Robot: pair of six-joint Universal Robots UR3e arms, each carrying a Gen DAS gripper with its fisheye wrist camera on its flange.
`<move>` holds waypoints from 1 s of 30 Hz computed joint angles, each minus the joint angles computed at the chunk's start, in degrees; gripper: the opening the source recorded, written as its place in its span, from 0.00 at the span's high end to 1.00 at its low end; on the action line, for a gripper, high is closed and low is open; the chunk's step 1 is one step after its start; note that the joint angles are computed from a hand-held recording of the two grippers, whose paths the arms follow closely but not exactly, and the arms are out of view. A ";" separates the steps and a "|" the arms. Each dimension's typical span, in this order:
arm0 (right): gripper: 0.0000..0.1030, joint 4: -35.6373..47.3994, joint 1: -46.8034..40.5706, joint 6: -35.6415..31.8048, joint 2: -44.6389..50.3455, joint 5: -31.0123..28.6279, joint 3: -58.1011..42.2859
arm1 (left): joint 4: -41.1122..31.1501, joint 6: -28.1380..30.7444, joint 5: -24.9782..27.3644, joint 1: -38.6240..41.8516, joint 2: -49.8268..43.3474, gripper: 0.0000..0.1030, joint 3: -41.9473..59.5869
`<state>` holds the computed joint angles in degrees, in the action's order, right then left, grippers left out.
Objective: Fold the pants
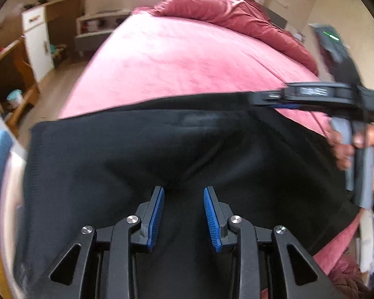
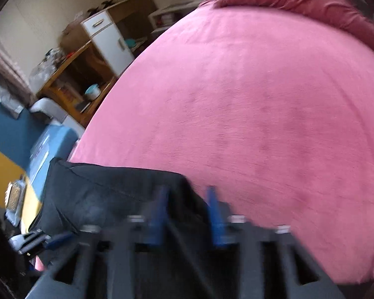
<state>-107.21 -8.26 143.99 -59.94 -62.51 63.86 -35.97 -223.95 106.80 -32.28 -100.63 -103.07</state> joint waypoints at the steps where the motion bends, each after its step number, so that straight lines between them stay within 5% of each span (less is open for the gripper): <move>1: 0.49 -0.01 -1.54 -0.13 -2.20 1.11 2.25 | -1.39 -1.02 1.37 -0.45 0.70 0.67 -0.14; 6: 0.49 1.33 -13.82 -3.11 -15.73 4.65 16.09 | -7.68 -7.85 5.15 -1.87 5.50 0.66 -2.95; 13: 0.49 20.80 -44.86 -15.39 -25.52 9.96 19.13 | -8.37 -13.14 6.56 -3.95 7.67 0.64 -4.93; 16: 0.49 25.90 -57.01 -15.71 -21.81 11.86 13.83 | -6.81 -13.02 5.71 -4.59 7.85 0.60 -5.31; 20: 0.48 26.87 -70.63 -8.17 -11.43 15.40 5.15 | -6.21 -12.21 4.76 -5.94 5.57 0.60 -2.13; 30: 0.53 24.36 -76.24 5.57 8.16 21.09 -10.54 | -12.62 -13.12 1.23 -7.76 1.16 0.60 7.08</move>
<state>-82.84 -84.50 149.56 -51.77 -41.42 53.32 -48.60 -237.08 108.03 -40.04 -99.47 -95.99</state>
